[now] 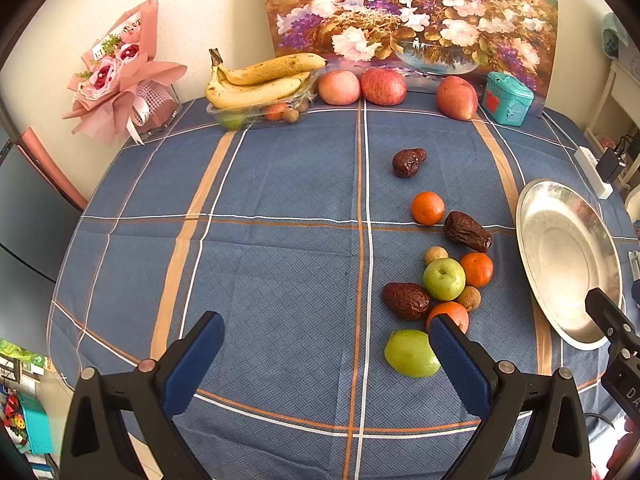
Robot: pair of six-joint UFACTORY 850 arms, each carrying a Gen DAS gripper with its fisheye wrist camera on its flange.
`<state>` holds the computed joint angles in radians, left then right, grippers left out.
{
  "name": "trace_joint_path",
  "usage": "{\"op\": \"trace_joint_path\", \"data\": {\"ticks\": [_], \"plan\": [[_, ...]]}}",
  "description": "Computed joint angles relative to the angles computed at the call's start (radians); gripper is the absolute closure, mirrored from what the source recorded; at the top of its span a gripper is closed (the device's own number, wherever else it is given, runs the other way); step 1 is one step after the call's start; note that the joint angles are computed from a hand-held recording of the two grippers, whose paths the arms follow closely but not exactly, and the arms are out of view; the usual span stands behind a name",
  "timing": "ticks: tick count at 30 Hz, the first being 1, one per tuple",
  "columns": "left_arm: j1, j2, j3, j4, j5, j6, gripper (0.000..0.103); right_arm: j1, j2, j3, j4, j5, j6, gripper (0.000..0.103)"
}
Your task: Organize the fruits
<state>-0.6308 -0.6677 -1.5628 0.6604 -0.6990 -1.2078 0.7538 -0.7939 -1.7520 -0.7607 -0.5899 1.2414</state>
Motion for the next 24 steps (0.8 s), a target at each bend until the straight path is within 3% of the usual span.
{"op": "trace_joint_path", "data": {"ticks": [24], "plan": [[0.002, 0.001, 0.005, -0.006, 0.009, 0.002, 0.000, 0.002, -0.004, -0.004, 0.003, -0.003, -0.002, 0.013]]}}
